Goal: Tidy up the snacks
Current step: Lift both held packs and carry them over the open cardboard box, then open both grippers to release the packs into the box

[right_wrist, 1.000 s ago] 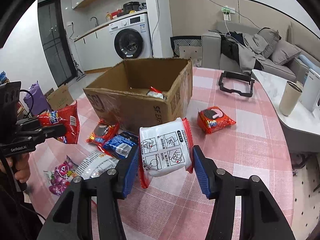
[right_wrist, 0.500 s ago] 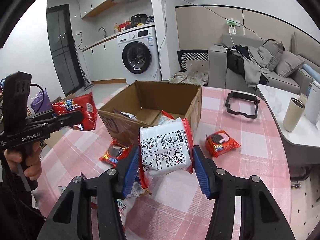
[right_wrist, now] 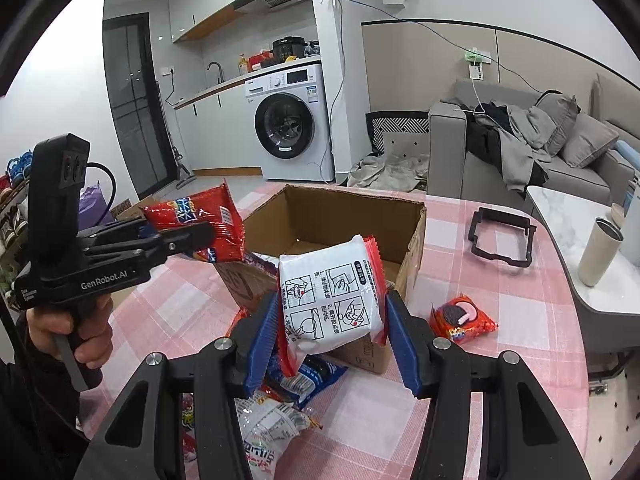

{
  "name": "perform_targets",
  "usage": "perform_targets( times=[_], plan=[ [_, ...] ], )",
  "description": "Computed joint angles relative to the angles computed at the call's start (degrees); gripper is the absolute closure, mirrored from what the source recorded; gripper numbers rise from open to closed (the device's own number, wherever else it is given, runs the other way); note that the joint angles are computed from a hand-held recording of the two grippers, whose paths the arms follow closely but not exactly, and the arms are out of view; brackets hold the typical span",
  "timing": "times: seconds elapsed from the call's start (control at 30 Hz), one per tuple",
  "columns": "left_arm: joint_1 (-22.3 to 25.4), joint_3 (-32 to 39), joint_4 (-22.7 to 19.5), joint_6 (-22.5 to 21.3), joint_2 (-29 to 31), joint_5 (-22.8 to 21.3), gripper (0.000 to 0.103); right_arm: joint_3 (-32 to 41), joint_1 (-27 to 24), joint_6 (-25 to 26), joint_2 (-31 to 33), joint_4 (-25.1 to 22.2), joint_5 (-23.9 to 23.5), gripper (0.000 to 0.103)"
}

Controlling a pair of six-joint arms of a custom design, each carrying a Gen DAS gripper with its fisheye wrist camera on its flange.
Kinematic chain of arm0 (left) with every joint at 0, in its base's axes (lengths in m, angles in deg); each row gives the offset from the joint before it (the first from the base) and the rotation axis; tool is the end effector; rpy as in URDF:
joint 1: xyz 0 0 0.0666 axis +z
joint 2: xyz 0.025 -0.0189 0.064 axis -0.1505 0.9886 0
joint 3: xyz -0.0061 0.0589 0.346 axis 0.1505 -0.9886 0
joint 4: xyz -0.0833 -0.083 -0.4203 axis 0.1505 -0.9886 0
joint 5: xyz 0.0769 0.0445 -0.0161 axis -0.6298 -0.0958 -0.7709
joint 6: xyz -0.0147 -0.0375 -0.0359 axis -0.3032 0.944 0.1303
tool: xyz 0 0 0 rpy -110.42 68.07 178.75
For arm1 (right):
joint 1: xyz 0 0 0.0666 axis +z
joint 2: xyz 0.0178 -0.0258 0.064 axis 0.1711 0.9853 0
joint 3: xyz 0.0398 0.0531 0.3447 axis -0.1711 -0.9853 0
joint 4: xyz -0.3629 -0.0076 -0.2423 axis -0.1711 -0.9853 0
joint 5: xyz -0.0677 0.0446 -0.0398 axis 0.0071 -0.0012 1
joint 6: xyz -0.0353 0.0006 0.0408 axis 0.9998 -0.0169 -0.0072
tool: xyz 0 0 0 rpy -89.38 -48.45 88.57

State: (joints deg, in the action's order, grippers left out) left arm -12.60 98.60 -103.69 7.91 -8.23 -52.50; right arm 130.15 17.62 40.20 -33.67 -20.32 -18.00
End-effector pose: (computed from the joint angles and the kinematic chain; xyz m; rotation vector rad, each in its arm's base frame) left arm 0.4879 -0.0495 0.4411 0.5144 2.1044 -0.4291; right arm 0.3488 0.0529 0.5019 -0.2110 2.2083 0.2648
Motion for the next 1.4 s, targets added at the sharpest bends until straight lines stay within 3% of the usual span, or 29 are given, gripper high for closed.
perform_targets(
  times=[0.6, 1.4],
  plan=[
    [-4.2, 3.6, 3.4, -0.2, 6.6, -5.8, 0.065, 3.0, 0.1, -4.4, 6.5, 3.9, -0.4, 0.049],
    [-5.9, 9.0, 2.6, -1.3, 14.5, -7.7, 0.065, 6.1, -0.6, -2.4, 12.7, 5.6, -1.8, 0.049]
  ],
)
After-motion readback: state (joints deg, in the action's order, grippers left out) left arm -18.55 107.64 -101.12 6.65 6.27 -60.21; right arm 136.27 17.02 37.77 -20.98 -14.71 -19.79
